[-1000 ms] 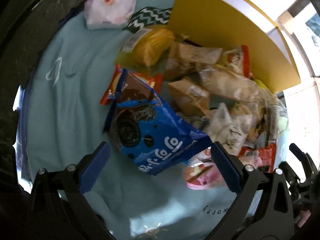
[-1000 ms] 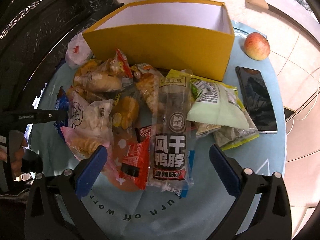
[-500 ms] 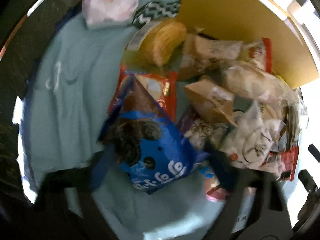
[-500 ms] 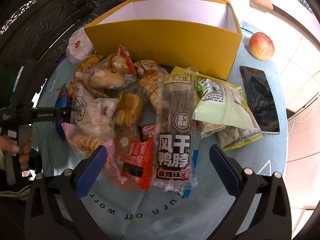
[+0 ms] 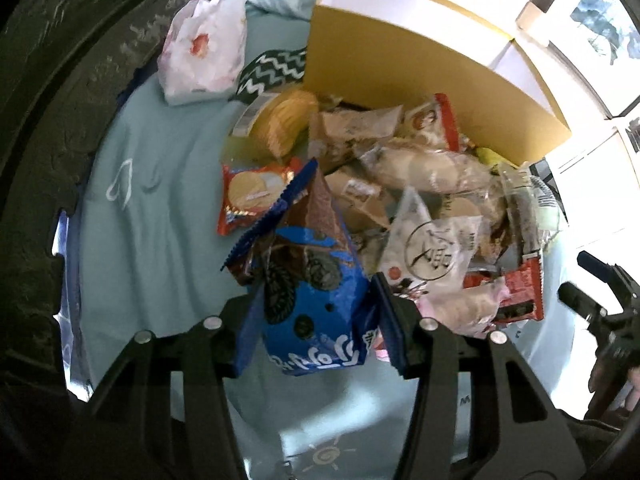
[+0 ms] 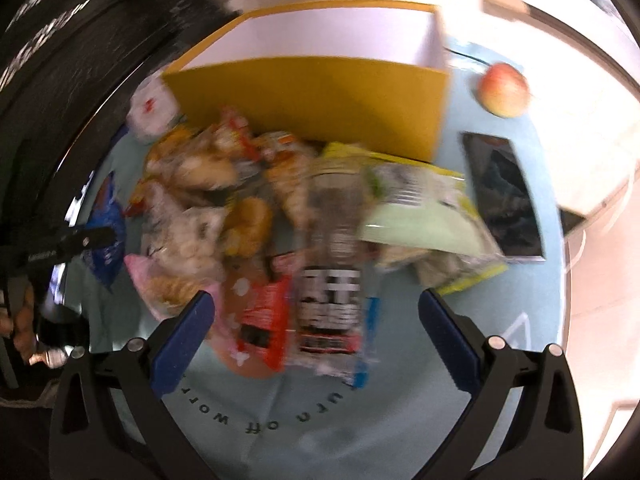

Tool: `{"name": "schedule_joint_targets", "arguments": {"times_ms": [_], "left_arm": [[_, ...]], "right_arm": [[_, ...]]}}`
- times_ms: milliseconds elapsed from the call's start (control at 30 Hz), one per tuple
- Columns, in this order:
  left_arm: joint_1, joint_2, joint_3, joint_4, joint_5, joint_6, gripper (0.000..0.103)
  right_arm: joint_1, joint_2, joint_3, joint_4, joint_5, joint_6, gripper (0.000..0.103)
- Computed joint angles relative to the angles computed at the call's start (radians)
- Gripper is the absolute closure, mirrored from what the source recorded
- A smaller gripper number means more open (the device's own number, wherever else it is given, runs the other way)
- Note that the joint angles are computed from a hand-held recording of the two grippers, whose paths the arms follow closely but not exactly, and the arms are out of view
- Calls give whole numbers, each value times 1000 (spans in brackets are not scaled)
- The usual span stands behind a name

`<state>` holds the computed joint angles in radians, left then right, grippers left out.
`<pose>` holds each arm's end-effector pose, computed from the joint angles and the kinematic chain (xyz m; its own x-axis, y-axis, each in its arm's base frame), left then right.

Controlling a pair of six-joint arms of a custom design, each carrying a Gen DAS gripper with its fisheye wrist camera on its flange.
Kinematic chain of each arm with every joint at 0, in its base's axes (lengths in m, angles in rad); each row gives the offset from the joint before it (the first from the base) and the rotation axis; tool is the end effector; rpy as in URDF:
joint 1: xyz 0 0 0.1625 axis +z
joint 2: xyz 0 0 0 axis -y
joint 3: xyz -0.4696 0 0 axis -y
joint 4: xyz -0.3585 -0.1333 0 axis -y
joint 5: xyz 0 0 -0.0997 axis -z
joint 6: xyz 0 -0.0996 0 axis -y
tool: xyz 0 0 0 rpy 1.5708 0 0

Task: Organize snacks
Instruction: 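Grasp the light-green snack bag with the right tool while the left tool lifts the blue bag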

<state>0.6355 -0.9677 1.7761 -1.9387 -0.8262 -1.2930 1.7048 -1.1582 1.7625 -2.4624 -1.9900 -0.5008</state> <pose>-0.3419 -0.5017 0.1812 -0.7560 -0.3070 -0.5781 0.0035 0.8813 -0.4726 0.1727 -0.5869 0.3300 -0.7461 -0.4631 0.4785 -0.5544 0.8300 -0.0612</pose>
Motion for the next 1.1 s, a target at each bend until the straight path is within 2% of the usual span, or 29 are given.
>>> {"name": "schedule_joint_targets", "arguments": {"times_ms": [167,267,500,600,633,667,733,800,833,900,967,1033,1100], "left_arm": [[-12,25,-22,-38,12,55,50],[-12,34,-31,-59,15,88,50],[-4,45,-39,-89,10,124,50],[-1,44,-33,-101,5,131,50],[0,43,-31,-104,1,130,50],[2,43,-28,-108,-1,128,50],[3,41,-22,-117,-4,125,50],[3,39,-17,-124,-5,124,50],[2,39,-17,-125,-4,122,50],[3,39,-16,-130,-4,122,50],[4,42,-18,-130,-2,124,50],[5,46,-22,-130,-1,129,50],[3,49,-26,-134,1,139,50]], "right_arm": [[-46,-24,-29,47,-49,111,1],[-65,-36,-28,56,-49,158,1],[-33,20,-76,-3,-30,106,1],[-21,79,-145,-19,-47,105,1],[-16,108,-170,-28,-78,95,1],[-11,136,-194,-29,-116,89,4],[-16,173,-238,20,-145,98,21],[-24,209,-280,96,-174,126,28],[-26,219,-280,95,-192,122,27],[-36,225,-276,79,-162,103,27],[-35,235,-292,94,-151,88,31],[-34,239,-323,159,-124,82,48],[-32,232,-332,188,-109,72,52]]}}
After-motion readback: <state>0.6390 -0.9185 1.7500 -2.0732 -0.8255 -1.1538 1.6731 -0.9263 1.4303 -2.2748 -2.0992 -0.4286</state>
